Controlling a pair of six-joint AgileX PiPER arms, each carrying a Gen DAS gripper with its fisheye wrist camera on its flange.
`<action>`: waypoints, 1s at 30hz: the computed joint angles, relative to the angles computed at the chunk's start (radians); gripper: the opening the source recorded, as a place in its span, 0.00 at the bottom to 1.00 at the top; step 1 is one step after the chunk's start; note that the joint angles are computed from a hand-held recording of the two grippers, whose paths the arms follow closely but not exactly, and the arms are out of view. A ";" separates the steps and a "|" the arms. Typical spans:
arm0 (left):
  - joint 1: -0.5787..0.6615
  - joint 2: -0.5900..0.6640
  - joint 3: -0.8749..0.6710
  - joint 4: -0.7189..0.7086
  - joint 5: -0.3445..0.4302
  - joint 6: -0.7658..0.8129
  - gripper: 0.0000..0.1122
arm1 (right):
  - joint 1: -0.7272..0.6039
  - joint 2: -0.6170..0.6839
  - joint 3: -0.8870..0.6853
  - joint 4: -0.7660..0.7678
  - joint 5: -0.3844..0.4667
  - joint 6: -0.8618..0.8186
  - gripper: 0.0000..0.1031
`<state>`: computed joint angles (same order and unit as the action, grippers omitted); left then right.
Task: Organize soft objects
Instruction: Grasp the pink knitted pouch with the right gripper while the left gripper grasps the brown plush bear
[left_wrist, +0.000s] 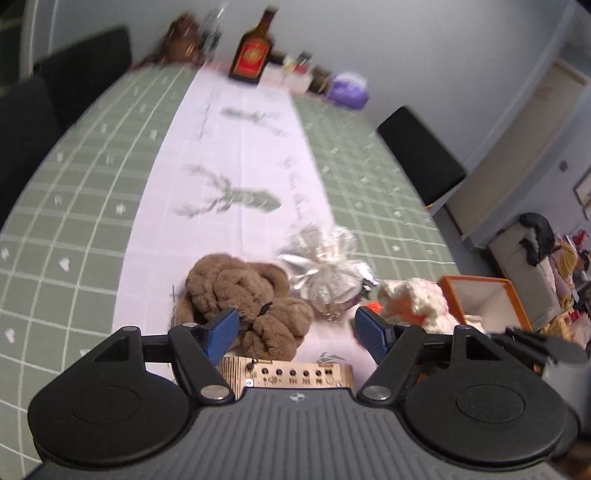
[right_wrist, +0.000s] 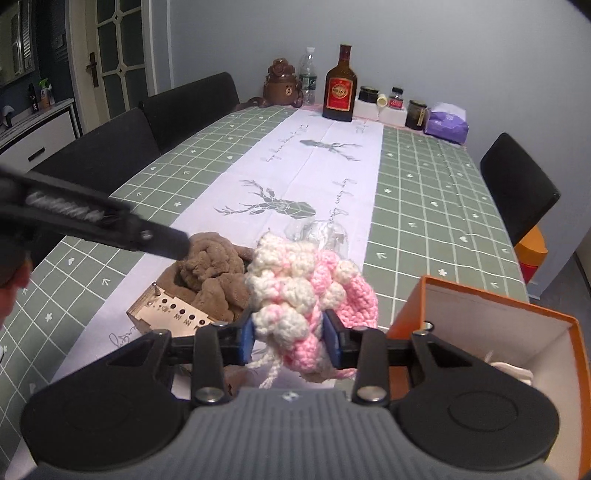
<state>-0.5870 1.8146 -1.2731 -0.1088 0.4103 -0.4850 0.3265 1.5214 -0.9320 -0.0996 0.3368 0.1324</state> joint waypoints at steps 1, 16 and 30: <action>0.020 0.043 -0.043 -0.076 0.028 0.062 0.75 | -0.008 0.024 -0.017 0.044 0.001 -0.045 0.37; 0.072 0.476 -0.669 -0.056 0.570 -0.082 0.71 | -0.088 0.139 -0.053 0.386 -0.034 -0.414 0.37; 0.026 0.565 -0.798 0.050 0.651 -0.159 0.60 | -0.122 0.069 0.026 0.562 -0.053 -0.588 0.38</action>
